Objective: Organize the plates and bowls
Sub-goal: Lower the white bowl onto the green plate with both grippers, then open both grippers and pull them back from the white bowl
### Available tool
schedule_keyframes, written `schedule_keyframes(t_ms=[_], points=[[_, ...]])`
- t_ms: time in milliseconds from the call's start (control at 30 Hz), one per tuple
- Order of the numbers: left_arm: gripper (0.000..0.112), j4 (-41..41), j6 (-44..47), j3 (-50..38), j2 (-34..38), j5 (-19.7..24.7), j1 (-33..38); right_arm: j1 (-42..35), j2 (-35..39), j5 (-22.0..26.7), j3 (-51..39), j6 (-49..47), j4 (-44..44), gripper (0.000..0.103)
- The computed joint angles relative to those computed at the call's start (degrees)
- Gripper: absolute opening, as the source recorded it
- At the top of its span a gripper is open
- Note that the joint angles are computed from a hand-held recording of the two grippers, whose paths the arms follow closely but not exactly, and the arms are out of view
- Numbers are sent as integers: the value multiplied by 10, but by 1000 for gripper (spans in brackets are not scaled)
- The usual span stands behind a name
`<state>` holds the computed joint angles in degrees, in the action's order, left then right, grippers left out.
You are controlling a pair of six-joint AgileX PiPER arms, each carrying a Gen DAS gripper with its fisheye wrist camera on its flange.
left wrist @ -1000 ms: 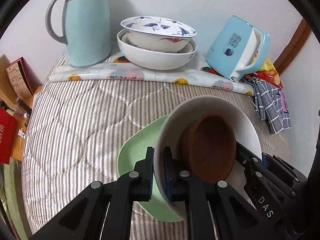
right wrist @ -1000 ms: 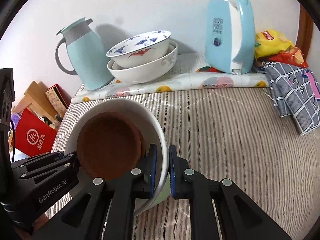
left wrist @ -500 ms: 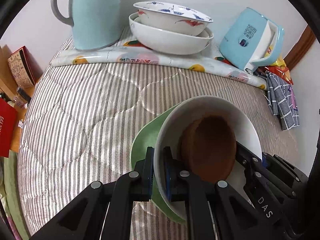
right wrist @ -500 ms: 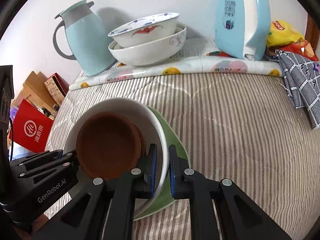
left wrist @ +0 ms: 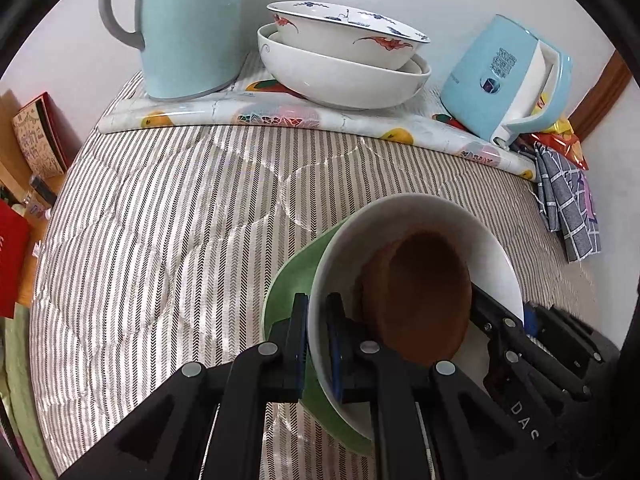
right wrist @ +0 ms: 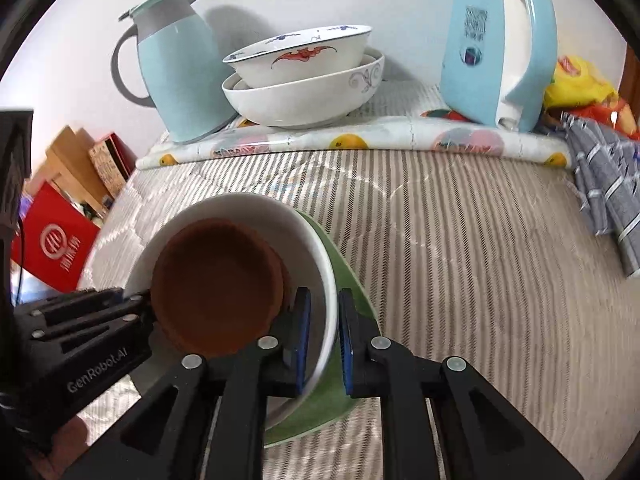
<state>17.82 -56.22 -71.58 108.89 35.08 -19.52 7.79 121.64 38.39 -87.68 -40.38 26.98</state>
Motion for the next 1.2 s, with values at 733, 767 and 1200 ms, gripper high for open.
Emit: schedule_keyframes(t_ms=[733,767,1200], points=[[21,69,-86,46,-82,51,-55,-54,-82,13,79,-74,70,37],[21,74,-93,48,-87,56,-61,-57,-89,14,84,-77,73,37],[55,200,-264,53,-161,155,-231,-148,-291,-16,248,-163,113,65]])
